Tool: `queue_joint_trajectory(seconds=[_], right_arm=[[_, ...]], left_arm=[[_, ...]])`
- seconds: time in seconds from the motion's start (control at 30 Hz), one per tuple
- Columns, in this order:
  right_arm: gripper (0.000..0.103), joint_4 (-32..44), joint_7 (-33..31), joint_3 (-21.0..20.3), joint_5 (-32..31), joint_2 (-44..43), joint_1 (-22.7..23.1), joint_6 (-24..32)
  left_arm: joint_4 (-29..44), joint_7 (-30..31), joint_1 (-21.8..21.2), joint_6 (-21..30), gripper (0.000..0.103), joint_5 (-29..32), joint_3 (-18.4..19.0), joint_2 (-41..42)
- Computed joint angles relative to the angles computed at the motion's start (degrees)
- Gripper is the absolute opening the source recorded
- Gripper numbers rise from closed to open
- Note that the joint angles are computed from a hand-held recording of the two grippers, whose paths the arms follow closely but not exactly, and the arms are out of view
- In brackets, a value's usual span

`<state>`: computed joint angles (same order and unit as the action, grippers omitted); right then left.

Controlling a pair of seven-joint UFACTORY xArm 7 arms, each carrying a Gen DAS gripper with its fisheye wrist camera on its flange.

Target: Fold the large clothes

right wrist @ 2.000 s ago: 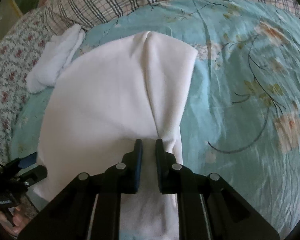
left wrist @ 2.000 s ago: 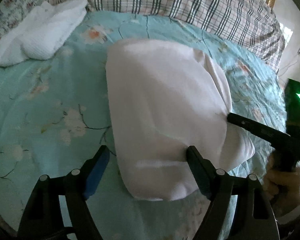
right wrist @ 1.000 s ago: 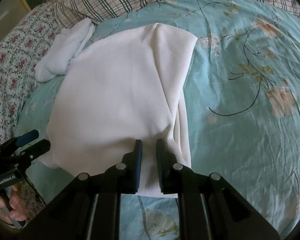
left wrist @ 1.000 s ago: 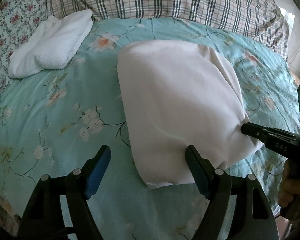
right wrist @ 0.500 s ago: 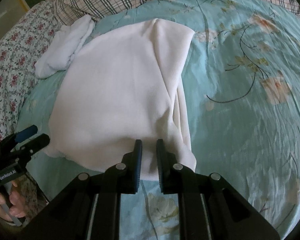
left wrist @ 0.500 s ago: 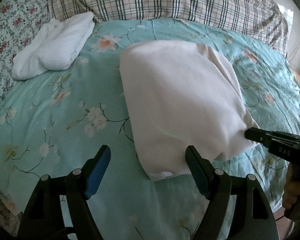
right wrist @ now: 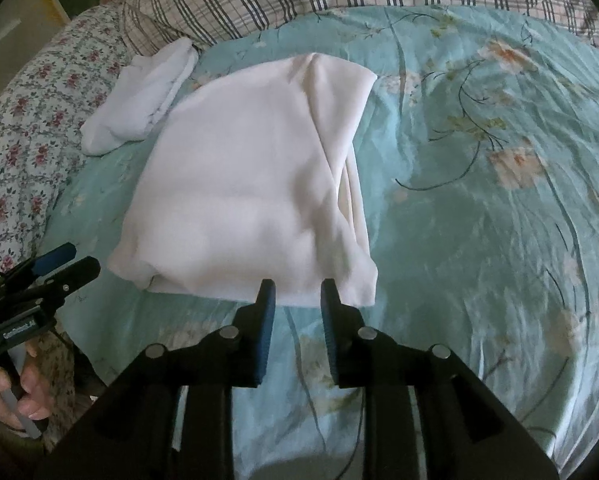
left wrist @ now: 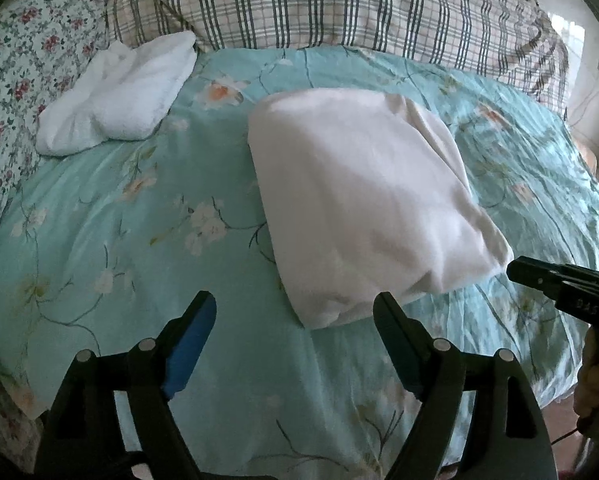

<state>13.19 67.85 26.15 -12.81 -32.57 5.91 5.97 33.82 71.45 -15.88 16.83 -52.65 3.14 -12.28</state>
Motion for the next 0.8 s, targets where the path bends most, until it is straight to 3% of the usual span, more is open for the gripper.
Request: queue_joint_trajectory(seconds=[0.3,0.47,0.57,0.7,0.8], right_arm=[[0.054,-1.5,0.5,-0.8,0.7,-5.7,6.5,6.6],[0.078,-0.6,-2.1,-2.3,-0.6,-11.8,9.9,11.9],[0.081,0.6,-3.7,-2.4,-1.3,-14.3,10.0,12.7],[0.085,2.4,-5.9,-2.6,-1.9,-13.6,8.6,12.0],[0.085,3.0,-7.5,-3.6,-1.4,-10.4,8.0,10.4]], left_arm=[[-5.3,6.2,2.2,3.3,0.083,-0.5,2.9,-4.8],[-5.9,10.3,1.4,6.6,0.085,-2.0,7.2,-12.7],[-4.9,12.1,0.1,7.9,0.103,-3.8,8.9,-15.5],[-3.4,13.3,-2.2,3.5,0.103,-6.5,8.0,-13.6],[-2.1,9.6,-2.2,-0.1,0.103,-4.3,5.5,-8.7]])
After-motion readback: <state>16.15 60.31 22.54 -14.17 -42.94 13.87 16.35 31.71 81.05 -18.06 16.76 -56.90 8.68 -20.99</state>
